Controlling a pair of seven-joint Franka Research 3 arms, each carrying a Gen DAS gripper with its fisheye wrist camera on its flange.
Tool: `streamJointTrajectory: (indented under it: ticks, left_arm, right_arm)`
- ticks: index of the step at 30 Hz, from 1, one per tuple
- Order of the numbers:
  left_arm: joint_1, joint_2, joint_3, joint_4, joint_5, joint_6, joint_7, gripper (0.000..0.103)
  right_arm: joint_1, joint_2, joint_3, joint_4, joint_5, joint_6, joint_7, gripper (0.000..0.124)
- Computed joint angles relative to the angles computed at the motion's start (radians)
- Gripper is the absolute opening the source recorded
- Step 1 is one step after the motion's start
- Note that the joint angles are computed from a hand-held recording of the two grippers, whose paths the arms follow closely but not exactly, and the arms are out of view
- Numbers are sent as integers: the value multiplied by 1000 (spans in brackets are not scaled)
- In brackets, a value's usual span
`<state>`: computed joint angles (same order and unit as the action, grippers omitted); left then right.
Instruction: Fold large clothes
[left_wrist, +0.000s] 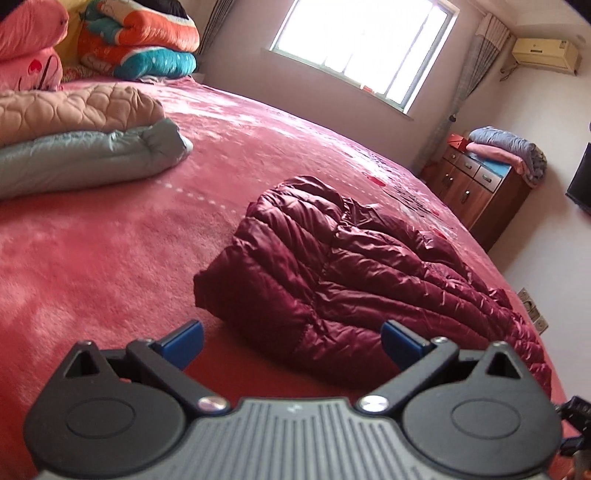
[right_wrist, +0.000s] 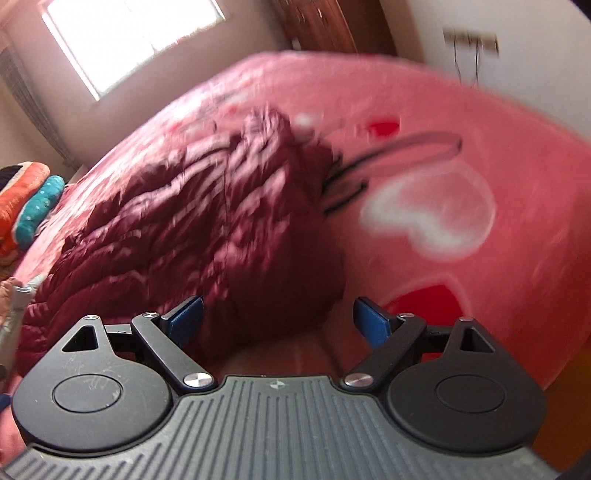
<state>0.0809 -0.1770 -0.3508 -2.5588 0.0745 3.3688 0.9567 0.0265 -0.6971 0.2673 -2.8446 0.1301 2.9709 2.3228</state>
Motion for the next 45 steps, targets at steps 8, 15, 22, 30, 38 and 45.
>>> streamJointTrajectory:
  ticks: [8,15,22,30,38,45]
  left_arm:
    - [-210,66,269,19,211,69,-185,101]
    - [-175,132,302,63,403,134,-395,101]
    - [-86,225,263,122,481,224,-548,101]
    - [-26,324,220,206,533,269,-648,101]
    - [4,383,202,254,561,318,-713,100]
    - [11,326,197,232,615,211,-749,100]
  right_arm:
    - [87,34,-77,-48,104,139,3,103]
    - [93,116,-83,-39,181,273,-27,103]
    - [181,158,-129,-21,229,354,-99,103]
    - [390,235,-335,-14,236,503,-99,103]
    - [359,237,-294,-20,260,505,-54,68]
    - [303,210,-217,-28,296,502,-88,58]
